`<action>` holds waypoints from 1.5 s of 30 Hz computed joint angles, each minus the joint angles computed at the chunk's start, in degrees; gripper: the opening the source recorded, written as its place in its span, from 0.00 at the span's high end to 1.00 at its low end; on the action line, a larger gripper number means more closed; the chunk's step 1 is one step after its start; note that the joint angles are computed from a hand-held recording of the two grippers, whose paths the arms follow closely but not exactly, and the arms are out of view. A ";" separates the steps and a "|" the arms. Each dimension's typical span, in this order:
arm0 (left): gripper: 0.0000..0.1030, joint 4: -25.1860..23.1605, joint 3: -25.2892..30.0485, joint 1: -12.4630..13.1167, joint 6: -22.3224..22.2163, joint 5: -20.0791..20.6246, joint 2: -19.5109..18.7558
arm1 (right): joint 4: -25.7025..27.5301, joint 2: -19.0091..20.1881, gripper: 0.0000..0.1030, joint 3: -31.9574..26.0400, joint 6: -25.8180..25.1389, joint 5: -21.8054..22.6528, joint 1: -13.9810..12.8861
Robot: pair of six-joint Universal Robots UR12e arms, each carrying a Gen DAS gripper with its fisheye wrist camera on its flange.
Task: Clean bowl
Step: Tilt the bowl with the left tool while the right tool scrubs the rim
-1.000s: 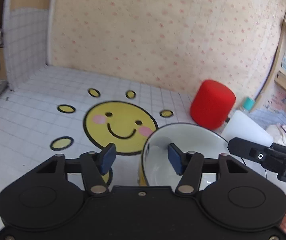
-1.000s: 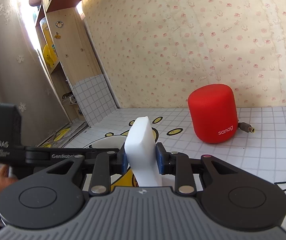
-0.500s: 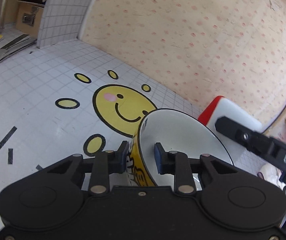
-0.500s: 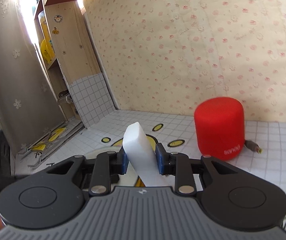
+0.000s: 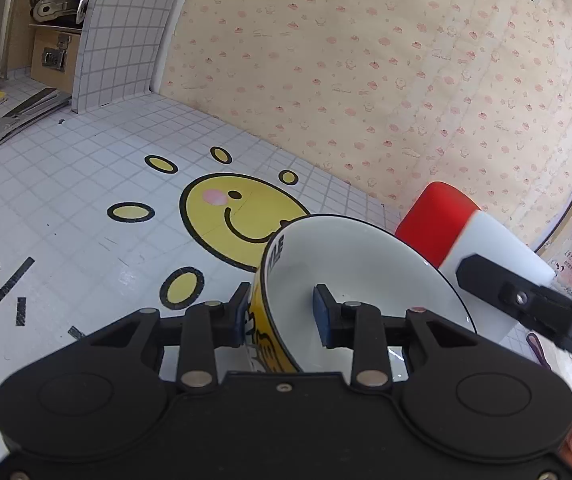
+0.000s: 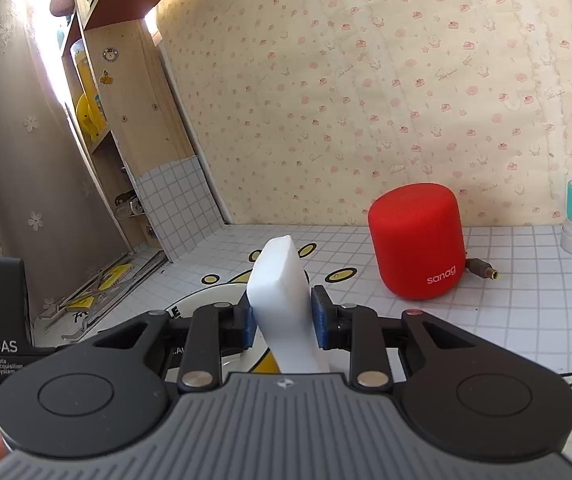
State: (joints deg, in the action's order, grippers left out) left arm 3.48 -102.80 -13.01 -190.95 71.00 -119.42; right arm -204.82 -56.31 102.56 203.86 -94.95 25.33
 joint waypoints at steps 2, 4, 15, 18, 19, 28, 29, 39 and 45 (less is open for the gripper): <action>0.67 0.00 -0.01 -0.06 0.10 0.09 0.02 | 1.56 0.60 0.70 -1.57 -0.20 0.26 -0.19; 0.67 -0.08 -0.01 -0.07 0.21 0.10 0.04 | 2.38 1.18 0.70 -2.83 0.08 0.64 -0.35; 0.59 -1.12 0.27 0.63 4.36 -2.90 -0.07 | 0.32 0.25 0.70 0.25 2.79 -2.18 0.89; 0.46 -2.09 0.58 1.54 7.24 -4.45 0.15 | -0.22 0.17 0.70 0.63 3.23 -1.73 0.78; 0.43 -1.23 0.57 1.87 7.74 -4.91 0.09 | -0.17 0.12 0.70 0.63 3.15 -1.83 0.82; 0.26 -10.74 5.87 3.33 23.57 -12.57 -1.28 | -0.32 0.05 0.69 0.78 3.24 -2.54 1.11; 0.32 -12.68 6.46 3.47 25.25 -14.02 -1.49 | -0.14 0.00 0.69 0.78 3.00 -2.70 1.16; 0.71 -13.58 4.66 3.87 14.87 -16.46 -1.07 | -0.09 0.15 0.46 0.84 3.24 -0.40 0.75; 0.71 -5.74 1.88 1.87 5.32 -7.83 -0.31 | 2.81 0.55 0.62 -1.34 0.72 -2.92 0.88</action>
